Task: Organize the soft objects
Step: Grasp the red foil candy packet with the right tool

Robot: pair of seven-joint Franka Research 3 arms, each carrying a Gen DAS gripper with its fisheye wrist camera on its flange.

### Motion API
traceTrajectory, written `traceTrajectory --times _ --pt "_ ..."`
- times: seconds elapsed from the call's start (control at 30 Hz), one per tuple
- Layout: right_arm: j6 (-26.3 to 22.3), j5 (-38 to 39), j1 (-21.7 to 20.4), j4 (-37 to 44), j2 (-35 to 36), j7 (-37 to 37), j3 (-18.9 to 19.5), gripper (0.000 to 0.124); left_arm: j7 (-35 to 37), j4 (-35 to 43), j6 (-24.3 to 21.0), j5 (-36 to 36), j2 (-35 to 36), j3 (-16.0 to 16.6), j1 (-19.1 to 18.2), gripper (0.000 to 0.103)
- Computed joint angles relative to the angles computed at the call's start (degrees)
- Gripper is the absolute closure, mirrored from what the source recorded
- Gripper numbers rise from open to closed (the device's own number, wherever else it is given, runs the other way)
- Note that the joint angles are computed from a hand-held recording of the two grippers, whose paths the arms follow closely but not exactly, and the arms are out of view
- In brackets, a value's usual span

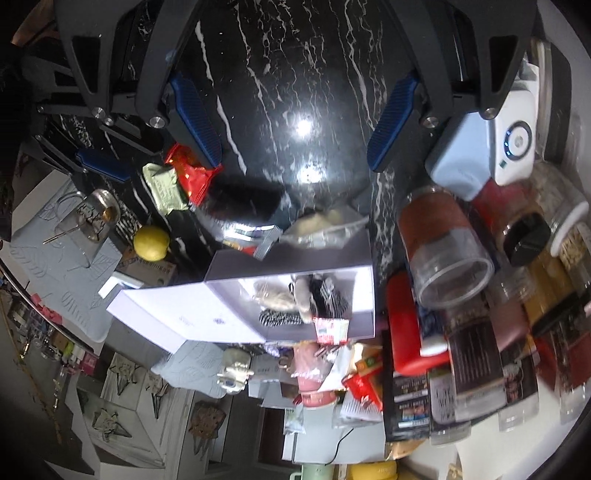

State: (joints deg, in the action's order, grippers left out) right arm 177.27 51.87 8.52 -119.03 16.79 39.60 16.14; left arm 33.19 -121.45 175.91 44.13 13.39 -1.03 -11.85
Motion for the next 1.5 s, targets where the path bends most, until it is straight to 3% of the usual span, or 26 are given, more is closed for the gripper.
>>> traceTrajectory --times 0.17,0.27,0.57,0.63,0.7,0.83,1.03,1.27,1.5 --pt "-2.13 -9.47 4.44 2.11 3.33 8.0 -5.79 0.064 -0.21 1.85 -0.52 0.68 2.55 0.84 -1.41 0.022" --pt "-3.43 -12.88 3.96 3.65 5.08 10.72 -5.92 0.064 0.62 3.1 -1.19 -0.31 4.09 0.37 -1.27 0.022" --pt "-8.35 -20.52 3.38 9.41 9.88 16.38 -6.92 0.064 12.33 5.05 -2.62 -13.09 7.26 -6.15 3.72 0.022" --pt "-8.83 -19.42 1.47 10.14 10.55 15.32 -5.02 0.07 13.27 5.26 -2.35 -14.31 7.45 -5.44 2.83 0.022" --pt "-9.52 -19.59 1.32 10.51 10.83 15.38 -5.04 0.092 14.18 5.74 -2.27 -15.26 7.73 -5.06 2.22 0.022" --pt "-9.44 -16.68 -1.37 9.99 10.45 11.7 -2.3 0.093 14.07 6.86 -2.51 -14.75 8.13 -2.84 -0.36 0.022" --pt "-8.14 -6.16 -6.1 7.09 7.03 3.32 1.4 0.094 14.8 9.09 -2.23 -13.41 9.36 -2.04 -2.72 0.022" --pt "-6.66 1.29 -6.38 3.56 3.11 -0.19 -1.93 0.094 21.91 13.54 -3.44 -18.47 13.1 -8.12 -0.62 0.022" --pt "-7.03 1.55 -5.7 0.47 1.36 2.05 -6.66 0.094 31.0 20.81 -5.11 -24.11 19.09 -13.19 -0.03 0.022"
